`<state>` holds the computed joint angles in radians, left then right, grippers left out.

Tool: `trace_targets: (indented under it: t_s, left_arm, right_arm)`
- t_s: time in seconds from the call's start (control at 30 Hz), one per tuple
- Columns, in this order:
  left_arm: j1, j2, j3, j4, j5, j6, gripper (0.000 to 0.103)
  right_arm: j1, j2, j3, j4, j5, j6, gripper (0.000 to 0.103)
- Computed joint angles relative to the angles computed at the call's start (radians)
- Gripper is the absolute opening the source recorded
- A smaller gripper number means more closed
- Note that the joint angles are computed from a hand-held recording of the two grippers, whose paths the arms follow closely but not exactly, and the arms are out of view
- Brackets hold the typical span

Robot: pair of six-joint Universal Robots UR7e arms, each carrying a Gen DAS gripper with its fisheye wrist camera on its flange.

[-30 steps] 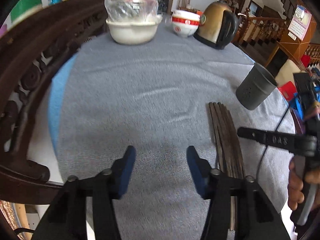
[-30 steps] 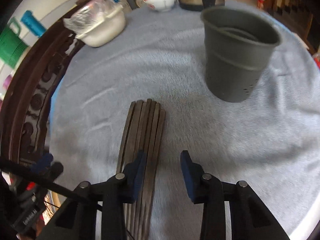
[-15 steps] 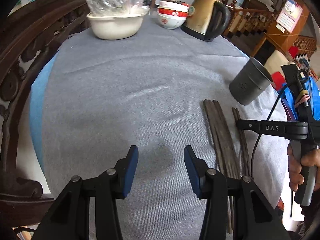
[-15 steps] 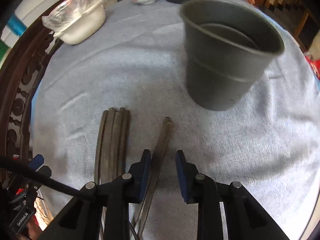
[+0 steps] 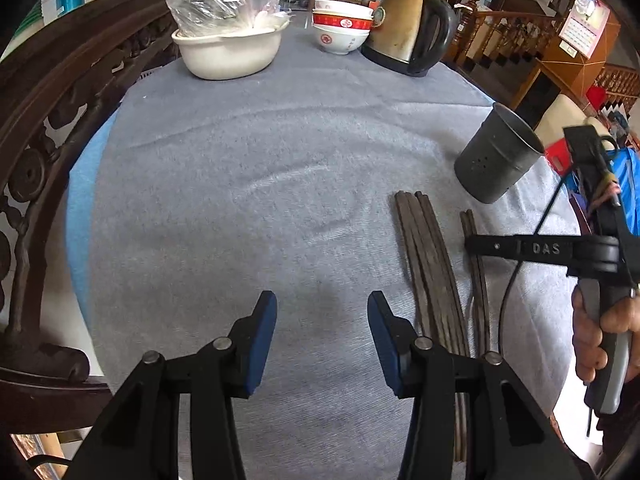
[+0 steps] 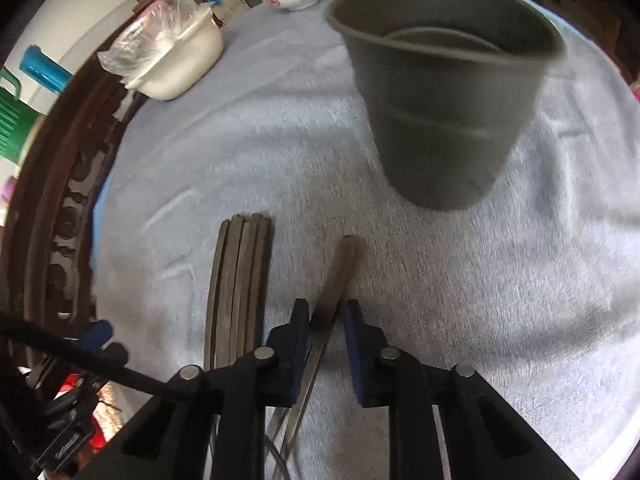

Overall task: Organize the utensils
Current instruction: 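Spread the chopsticks with the right gripper while the left gripper grasps one chopstick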

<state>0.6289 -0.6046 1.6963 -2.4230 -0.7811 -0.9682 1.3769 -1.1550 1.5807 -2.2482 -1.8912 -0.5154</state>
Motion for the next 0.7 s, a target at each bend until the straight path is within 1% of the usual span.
trace_targets:
  t_s: [0.07, 0.13, 0.2, 0.3, 0.33, 0.43, 0.5, 0.57, 0.7]
  left_arm:
    - [0.004, 0.014, -0.016, -0.003, -0.007, 0.002, 0.049]
    - [0.014, 0.032, -0.038, -0.018, -0.027, 0.012, 0.049]
    - [0.023, 0.053, -0.067, -0.026, -0.04, 0.029, 0.049]
    - [0.039, 0.085, -0.115, -0.033, -0.056, 0.061, 0.049]
    - [0.046, 0.098, -0.133, -0.034, -0.064, 0.075, 0.049]
    - [0.063, 0.131, -0.189, 0.001, -0.081, 0.093, 0.048]
    - [0.071, 0.15, -0.219, 0.017, -0.09, 0.111, 0.044]
    - [0.08, 0.159, -0.235, 0.026, -0.104, 0.115, 0.038]
    - [0.095, 0.167, -0.245, -0.001, -0.124, 0.136, 0.035]
  right_arm:
    - [-0.025, -0.01, -0.014, 0.036, 0.056, -0.018, 0.02]
    - [-0.045, -0.019, -0.013, 0.06, 0.096, -0.009, 0.02]
    - [-0.058, -0.028, -0.02, 0.075, 0.111, -0.004, 0.022]
    - [-0.074, -0.045, -0.017, 0.082, 0.134, -0.008, 0.023]
    - [-0.074, -0.047, -0.018, 0.072, 0.129, -0.007, 0.023]
    - [-0.058, -0.023, -0.012, 0.012, 0.082, -0.006, 0.023]
    - [-0.053, -0.007, -0.023, 0.007, 0.082, 0.002, 0.023]
    - [-0.045, 0.008, -0.032, -0.001, 0.075, 0.009, 0.023]
    - [-0.02, 0.028, -0.025, -0.042, 0.042, -0.007, 0.022]
